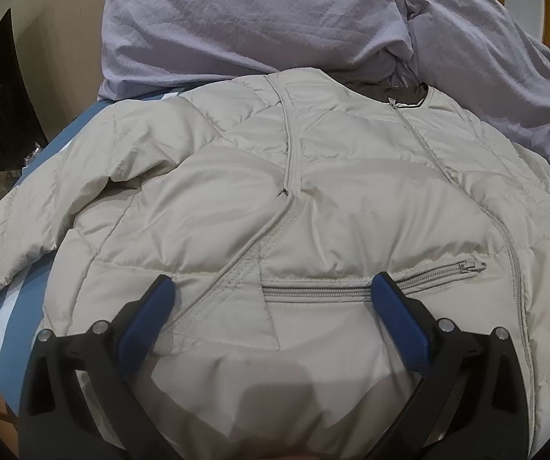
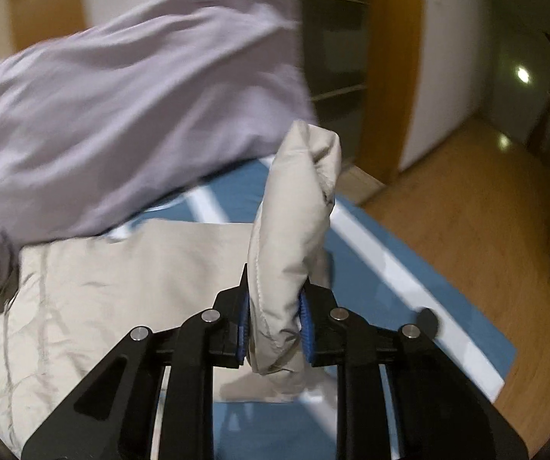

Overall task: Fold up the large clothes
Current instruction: 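Reach over the jacket and grasp a sleeve cuff with the right gripper, then fold the held sleeve across the jacket body and open the right gripper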

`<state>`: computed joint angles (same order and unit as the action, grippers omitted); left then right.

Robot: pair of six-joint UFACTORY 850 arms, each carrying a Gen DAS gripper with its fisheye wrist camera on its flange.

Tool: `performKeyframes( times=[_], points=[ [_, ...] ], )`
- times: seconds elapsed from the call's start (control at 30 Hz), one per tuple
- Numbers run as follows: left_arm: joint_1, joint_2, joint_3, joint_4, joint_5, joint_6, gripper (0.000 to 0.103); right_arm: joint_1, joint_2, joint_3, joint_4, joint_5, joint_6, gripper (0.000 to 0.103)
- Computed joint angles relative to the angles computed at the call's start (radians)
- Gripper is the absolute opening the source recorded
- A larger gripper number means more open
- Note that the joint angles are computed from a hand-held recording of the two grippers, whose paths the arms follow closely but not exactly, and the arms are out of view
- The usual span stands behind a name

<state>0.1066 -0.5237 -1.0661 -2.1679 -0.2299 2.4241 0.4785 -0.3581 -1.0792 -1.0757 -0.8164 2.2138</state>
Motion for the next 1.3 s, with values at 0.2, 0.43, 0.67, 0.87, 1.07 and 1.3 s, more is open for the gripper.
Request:
performKeyframes(
  times=[0.2, 0.43, 0.67, 0.87, 1.07, 1.3],
  points=[
    [0.012, -0.008, -0.013, 0.145, -0.021, -0.155, 0.101, 0.028, -0.206, -0.294, 0.034, 0.062, -0.229, 0.022],
    [0.021, -0.012, -0.018, 0.221, -0.041, -0.236, 0.101, 0.074, -0.439, -0.639, 0.18, 0.153, -0.519, 0.022],
    [0.029, -0.016, -0.023, 0.273, -0.06, -0.294, 0.101, 0.12, -0.648, -0.964, 0.458, 0.267, -0.879, 0.021],
    [0.032, -0.018, -0.027, 0.3, -0.069, -0.325, 0.101, 0.144, -0.812, -1.254, 0.59, 0.207, -1.062, 0.021],
    [0.035, -0.018, -0.027, 0.314, -0.078, -0.34, 0.101, 0.142, -0.906, -1.396, 0.829, 0.252, -1.281, 0.016],
    [0.038, -0.018, -0.027, 0.323, -0.085, -0.351, 0.101, 0.154, -0.808, -1.242, 0.582, 0.249, -1.095, 0.019]
  ],
)
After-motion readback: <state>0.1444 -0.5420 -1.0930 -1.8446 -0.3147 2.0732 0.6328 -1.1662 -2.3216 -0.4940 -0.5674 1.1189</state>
